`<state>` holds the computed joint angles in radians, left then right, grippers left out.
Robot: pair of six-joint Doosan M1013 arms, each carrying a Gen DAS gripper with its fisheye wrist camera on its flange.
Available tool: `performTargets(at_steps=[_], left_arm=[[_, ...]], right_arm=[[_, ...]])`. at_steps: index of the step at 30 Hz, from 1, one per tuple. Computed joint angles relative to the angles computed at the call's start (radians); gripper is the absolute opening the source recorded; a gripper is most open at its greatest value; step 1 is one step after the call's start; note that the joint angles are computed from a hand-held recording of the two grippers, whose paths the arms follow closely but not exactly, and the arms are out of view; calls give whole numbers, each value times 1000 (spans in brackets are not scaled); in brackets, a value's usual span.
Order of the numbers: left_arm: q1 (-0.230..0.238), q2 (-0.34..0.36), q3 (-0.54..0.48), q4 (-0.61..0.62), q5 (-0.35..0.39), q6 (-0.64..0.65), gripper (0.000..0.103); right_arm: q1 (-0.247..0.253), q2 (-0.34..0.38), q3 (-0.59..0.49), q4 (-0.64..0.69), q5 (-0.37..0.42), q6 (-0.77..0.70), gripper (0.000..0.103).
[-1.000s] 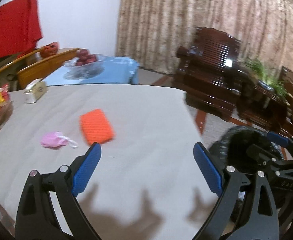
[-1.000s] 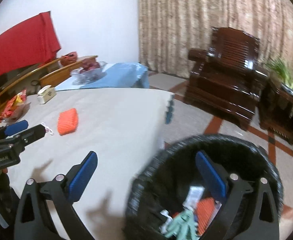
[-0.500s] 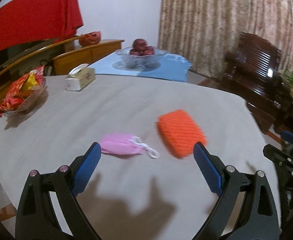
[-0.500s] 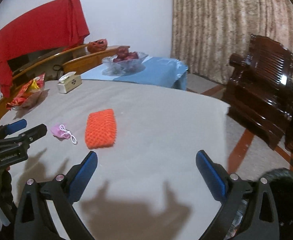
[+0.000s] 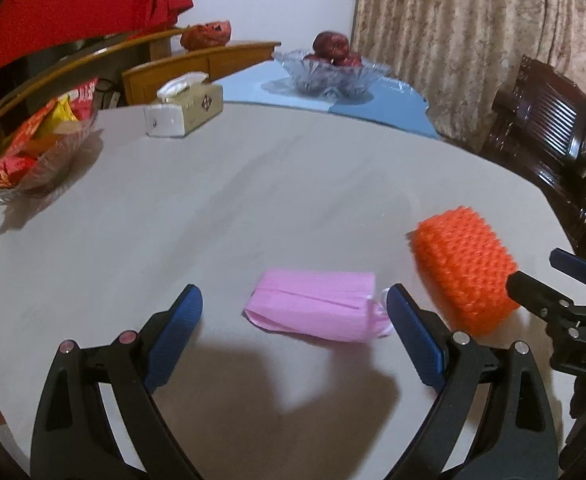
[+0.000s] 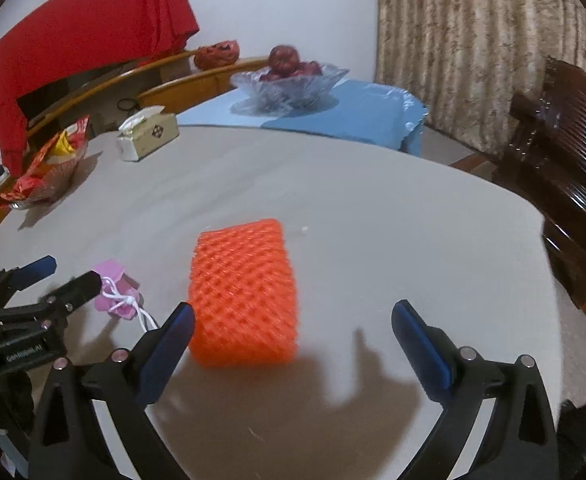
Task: Collect trash
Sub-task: 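Move both open tools over the table toward the pink mask and orange net, then grasp the pink mask with the left tool while the right tool grasps the orange net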
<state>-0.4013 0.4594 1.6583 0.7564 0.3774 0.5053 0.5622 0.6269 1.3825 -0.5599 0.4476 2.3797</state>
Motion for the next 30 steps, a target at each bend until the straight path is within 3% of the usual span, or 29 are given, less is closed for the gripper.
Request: performTargets(at_steps=[10, 13, 15, 19, 20, 21, 24, 30], left_arm=[[27, 37, -29, -287, 7, 272, 90], [30, 40, -34, -349, 0, 332, 79], [30, 39, -34, -403, -13, 394, 66], [26, 34, -26, -395, -23, 371, 50], [27, 32, -23, -390, -27, 358, 39], [29, 31, -21, -398, -31, 361, 31], [28, 27, -16, -388, -39, 350, 23], [11, 4, 3, -289, -67, 258, 18]], right_arm=[[-9, 45, -53, 135, 22, -151, 96], [-15, 47, -51, 274, 9, -276, 88], [-15, 49, -51, 374, 8, -375, 77], [-12, 44, -47, 474, -4, -492, 44], [-16, 41, -46, 527, -6, -543, 35], [-19, 38, -43, 578, -8, -589, 32], [-20, 27, -32, 565, -22, -575, 28], [-24, -10, 7, 513, -60, -511, 27]])
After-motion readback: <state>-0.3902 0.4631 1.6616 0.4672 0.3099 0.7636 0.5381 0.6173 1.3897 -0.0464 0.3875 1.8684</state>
